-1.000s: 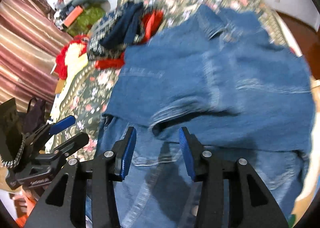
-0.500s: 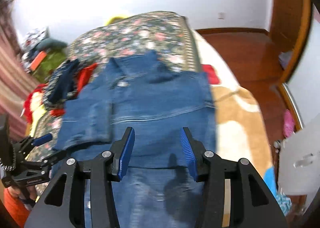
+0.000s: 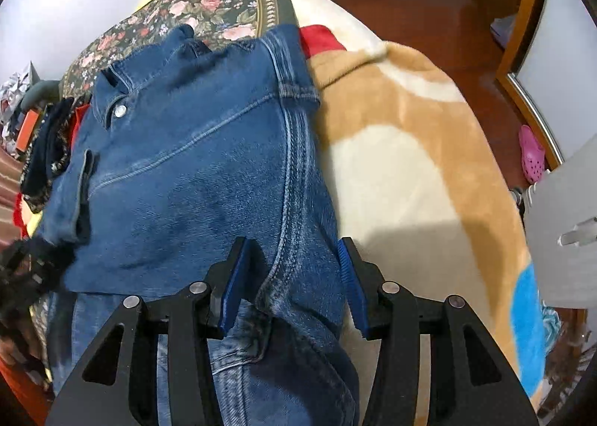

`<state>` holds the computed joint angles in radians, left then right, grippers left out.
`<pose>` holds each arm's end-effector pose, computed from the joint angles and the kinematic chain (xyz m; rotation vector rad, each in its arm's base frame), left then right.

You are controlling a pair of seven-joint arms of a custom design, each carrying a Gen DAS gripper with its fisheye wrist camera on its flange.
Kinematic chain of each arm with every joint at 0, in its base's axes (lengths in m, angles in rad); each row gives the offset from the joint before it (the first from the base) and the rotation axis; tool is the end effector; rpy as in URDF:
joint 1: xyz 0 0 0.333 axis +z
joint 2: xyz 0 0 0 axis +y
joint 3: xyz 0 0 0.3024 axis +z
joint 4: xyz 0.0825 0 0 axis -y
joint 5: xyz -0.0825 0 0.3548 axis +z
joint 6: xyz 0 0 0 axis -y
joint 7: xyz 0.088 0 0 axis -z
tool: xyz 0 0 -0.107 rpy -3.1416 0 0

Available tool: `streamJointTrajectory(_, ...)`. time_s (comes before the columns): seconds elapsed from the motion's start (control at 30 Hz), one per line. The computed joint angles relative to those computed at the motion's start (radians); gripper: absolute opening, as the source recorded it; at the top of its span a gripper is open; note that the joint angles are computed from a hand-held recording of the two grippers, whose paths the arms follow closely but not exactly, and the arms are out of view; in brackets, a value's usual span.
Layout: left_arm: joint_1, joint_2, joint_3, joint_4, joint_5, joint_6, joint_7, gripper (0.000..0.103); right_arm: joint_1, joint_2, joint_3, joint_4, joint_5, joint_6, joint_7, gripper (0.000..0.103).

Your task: Fold large clothes

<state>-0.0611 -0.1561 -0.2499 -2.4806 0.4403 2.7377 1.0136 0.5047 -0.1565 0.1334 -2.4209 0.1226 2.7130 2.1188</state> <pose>0.4431 -0.1608 0.3936 -1.7878 2.0374 -0.3715 0.3920 0.2866 0.4221 -1.8969 1.9097 -0.0442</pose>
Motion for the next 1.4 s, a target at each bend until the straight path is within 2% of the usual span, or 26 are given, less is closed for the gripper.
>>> streamJointTrajectory(0.1,0.007,-0.043,0.04,-0.039,-0.09,0.053,0.022,0.057,0.012,-0.011,-0.011,-0.018,0.051,0.029,-0.02,0.048)
streamJointTrajectory(0.2,0.002,-0.1,0.091,-0.095,-0.257,0.097,0.107,0.054,0.024,-0.011,-0.025,-0.029,0.109,0.045,-0.059,0.049)
streamJointTrajectory(0.23,-0.018,-0.117,0.122,-0.115,-0.336,0.107,0.157,0.054,0.027,-0.009,-0.026,-0.03,0.121,0.051,-0.071,0.052)
streamJointTrajectory(0.3,-0.055,-0.142,0.174,-0.154,-0.476,0.128,0.236,0.054,0.021,-0.009,-0.018,-0.03,0.106,0.052,-0.067,0.053)
streamJointTrajectory(0.33,-0.052,-0.152,0.174,-0.168,-0.507,0.131,0.246,0.054,0.015,-0.002,-0.01,-0.025,0.083,0.051,-0.051,0.053)
streamJointTrajectory(0.43,-0.105,-0.176,0.232,-0.219,-0.678,0.159,0.344,0.054,0.003,0.007,0.006,-0.015,0.022,0.046,-0.014,0.054)
streamJointTrajectory(0.47,-0.11,-0.183,0.238,-0.234,-0.717,0.166,0.361,0.053,0.0,0.008,0.007,-0.013,0.009,0.043,-0.005,0.054)
streamJointTrajectory(0.5,-0.088,-0.191,0.218,-0.245,-0.722,0.166,0.354,0.047,0.0,0.01,0.005,-0.011,0.007,0.04,-0.006,0.054)
streamJointTrajectory(0.6,-0.072,-0.209,0.214,-0.28,-0.8,0.183,0.387,0.044,0.0,0.007,0.003,-0.008,0.006,0.027,0.0,0.054)
streamJointTrajectory(0.67,-0.011,-0.223,0.17,-0.295,-0.781,0.173,0.361,0.041,-0.001,0.004,0.005,-0.007,-0.004,0.017,0.008,0.054)
streamJointTrajectory(0.77,-0.037,-0.235,0.207,-0.316,-0.86,0.167,0.425,0.041,-0.001,0.002,0.009,-0.002,-0.018,0.002,0.026,0.054)
streamJointTrajectory(0.87,0.003,-0.255,0.172,-0.331,-0.851,0.161,0.416,0.041,0.001,-0.006,0.008,0.0,-0.016,-0.017,0.034,0.054)
streamJointTrajectory(1.0,0.057,-0.284,0.134,-0.324,-0.808,0.118,0.378,0.047,0.002,-0.022,0.008,0.005,-0.024,-0.049,0.04,0.054)
streamJointTrajectory(1.1,0.054,-0.329,0.154,-0.329,-0.804,0.083,0.396,0.048,0.0,-0.049,0.013,0.006,-0.049,-0.071,0.054,0.054)
streamJointTrajectory(1.3,0.134,-0.481,0.083,-0.359,-0.678,-0.008,0.36,0.053,-0.002,-0.129,0.035,-0.006,-0.133,-0.082,0.115,0.054)
streamJointTrajectory(1.4,0.129,-0.571,0.088,-0.386,-0.649,-0.044,0.368,0.062,-0.003,-0.175,0.056,-0.014,-0.195,-0.091,0.155,0.062)
